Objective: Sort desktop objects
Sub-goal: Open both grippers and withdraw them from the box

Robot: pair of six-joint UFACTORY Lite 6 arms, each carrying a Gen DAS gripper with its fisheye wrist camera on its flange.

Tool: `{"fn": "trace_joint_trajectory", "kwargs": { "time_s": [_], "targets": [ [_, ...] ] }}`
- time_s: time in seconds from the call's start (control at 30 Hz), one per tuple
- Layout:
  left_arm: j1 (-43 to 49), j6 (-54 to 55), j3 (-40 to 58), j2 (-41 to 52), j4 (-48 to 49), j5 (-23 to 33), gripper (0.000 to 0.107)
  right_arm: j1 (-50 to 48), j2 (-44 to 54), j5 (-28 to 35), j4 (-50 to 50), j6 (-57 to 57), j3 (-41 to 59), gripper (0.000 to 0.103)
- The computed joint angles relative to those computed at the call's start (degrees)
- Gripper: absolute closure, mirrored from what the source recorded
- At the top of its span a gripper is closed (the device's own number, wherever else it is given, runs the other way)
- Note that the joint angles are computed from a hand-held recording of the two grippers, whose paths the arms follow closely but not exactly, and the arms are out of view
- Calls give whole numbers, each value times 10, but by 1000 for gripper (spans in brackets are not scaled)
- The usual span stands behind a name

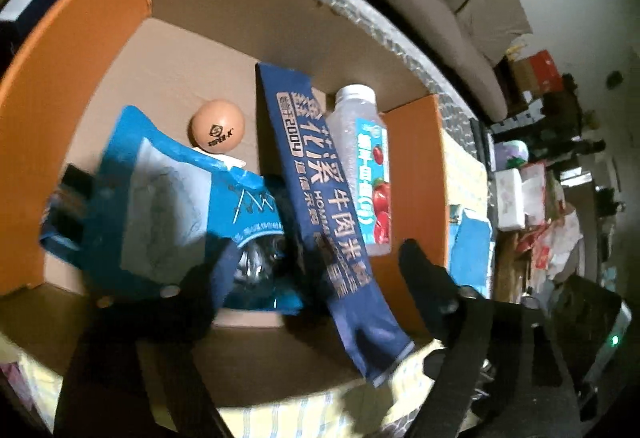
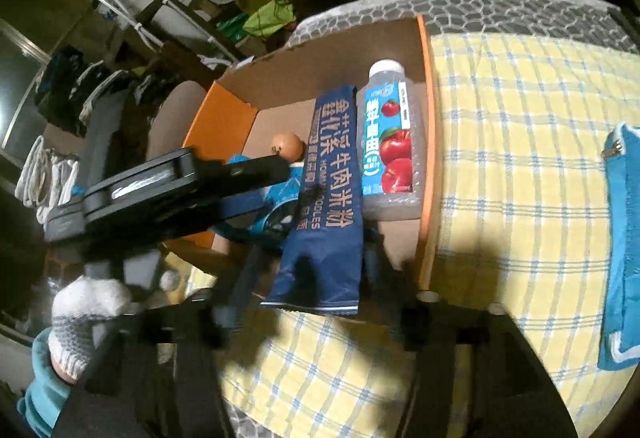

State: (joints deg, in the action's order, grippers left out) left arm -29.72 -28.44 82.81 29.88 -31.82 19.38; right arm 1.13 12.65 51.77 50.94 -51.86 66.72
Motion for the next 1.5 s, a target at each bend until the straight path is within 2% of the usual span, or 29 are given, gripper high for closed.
{"fn": "trace_joint_trajectory", "kwargs": {
  "time_s": [0.03,0.17,0.5,0.63,0.83,1.17,1.4,1.5],
  "targets": [
    [-5,-25,-13,-18,26,-1,16,0,-11,-5,-2,0,-7,23],
    [-29,-122,-67,-88,121,0,12,-2,-51,-20,-16,9,-29,19],
    [-94,-303,-145,-203,299,24,9,-9,-157,-26,-62,39,-90,17],
    [-135,-403,-159,-227,393,48,8,-14,-202,-31,-89,50,-126,17],
    [-189,-507,-184,-263,473,72,7,-6,-292,-49,-151,99,-185,17],
    [-262,-592,-158,-267,549,138,6,-63,-404,-15,-188,98,-240,17],
    [-311,-598,-83,-213,566,185,4,-135,-431,21,-166,43,-255,17],
    [-321,-589,-44,-177,557,187,4,-187,-432,41,-152,-2,-264,17]
  ]
}}
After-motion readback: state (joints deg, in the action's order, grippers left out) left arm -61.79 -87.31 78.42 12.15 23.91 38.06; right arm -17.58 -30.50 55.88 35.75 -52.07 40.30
